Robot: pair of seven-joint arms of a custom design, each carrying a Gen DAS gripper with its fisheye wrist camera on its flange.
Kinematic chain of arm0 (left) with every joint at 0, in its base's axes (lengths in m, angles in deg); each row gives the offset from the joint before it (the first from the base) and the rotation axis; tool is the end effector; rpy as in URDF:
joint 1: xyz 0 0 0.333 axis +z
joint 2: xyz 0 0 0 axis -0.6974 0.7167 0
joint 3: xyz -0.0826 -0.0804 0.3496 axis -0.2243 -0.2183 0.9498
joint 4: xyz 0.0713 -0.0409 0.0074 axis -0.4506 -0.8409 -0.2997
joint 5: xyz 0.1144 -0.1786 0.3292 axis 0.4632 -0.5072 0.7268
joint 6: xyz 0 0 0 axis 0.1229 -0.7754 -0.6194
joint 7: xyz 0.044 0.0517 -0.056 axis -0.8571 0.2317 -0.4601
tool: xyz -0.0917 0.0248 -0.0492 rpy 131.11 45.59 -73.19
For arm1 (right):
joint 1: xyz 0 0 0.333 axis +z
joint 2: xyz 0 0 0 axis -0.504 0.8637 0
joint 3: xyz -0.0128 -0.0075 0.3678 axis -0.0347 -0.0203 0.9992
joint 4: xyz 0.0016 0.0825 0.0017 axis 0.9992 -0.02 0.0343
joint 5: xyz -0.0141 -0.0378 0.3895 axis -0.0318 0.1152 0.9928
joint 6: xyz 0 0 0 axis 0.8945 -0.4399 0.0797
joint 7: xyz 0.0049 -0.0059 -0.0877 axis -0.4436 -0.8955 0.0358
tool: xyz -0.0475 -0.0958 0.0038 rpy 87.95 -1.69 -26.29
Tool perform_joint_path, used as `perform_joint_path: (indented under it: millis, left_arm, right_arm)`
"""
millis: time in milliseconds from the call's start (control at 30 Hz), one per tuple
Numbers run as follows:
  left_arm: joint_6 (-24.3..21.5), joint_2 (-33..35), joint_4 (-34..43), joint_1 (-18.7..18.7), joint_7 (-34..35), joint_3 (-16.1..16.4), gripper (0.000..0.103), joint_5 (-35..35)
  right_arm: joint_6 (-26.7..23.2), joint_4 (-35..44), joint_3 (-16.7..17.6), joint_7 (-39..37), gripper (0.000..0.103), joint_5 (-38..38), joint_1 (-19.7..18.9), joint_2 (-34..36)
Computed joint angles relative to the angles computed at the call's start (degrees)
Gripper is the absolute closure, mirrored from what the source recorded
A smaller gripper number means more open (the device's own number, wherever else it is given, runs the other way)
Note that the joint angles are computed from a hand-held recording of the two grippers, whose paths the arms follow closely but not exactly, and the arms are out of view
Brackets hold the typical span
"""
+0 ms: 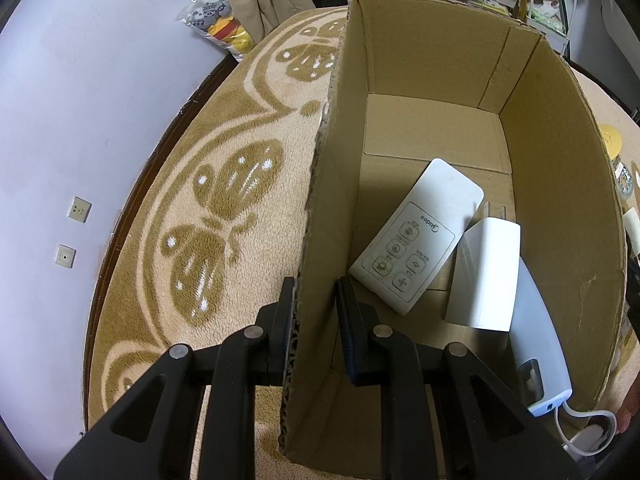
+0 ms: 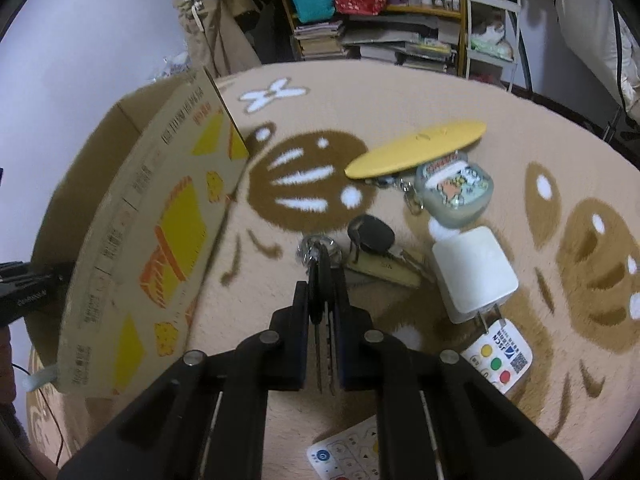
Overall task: Organize rigid objects
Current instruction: 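Close the right tool on the black car key ring, then lift the car keys with the right tool and carry them over the box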
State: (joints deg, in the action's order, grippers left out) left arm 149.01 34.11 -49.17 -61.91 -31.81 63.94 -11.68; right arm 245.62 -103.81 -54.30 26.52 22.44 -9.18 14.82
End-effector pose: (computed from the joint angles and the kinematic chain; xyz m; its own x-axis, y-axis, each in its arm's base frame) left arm 0.6116 -0.2699 0.5151 0.1000 -0.9659 -0.2387 -0.9509 -0.0221 -0.3088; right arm 0.5939 0.2800 0.4904 0.1207 -0.9709 -0.2070 -0.8484 0.0073 -0.5293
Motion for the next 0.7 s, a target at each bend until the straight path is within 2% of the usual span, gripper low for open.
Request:
perform_joint_path:
  millis: [167, 267, 400, 700]
  left_arm:
    - [0.01, 0.03, 0.04, -0.02, -0.04, 0.01, 0.084, -0.08]
    - [-0.01, 0.05, 0.07, -0.02, -0.02, 0.02, 0.084, -0.09]
    - [-0.13, 0.08, 0.13, -0.09, -0.01, 0.03, 0.084, 0.05]
    - [-0.69, 0.2, 0.44, -0.35, -0.06, 0.01, 0.084, 0.46]
  right_arm:
    - [2.33, 0.2, -0.21, 0.53, 0.091, -1.53, 0.7, -0.23]
    - [3.41, 0.15, 1.16, -2.06, 0.091, 1.05, -0.2, -0.42]
    - [5.53, 0.22, 1.0, -2.49, 0.091, 0.86, 0.54, -1.04]
    - [11.6, 2.61, 4.84, -9.94, 0.091, 9.39, -0.54, -1.62]
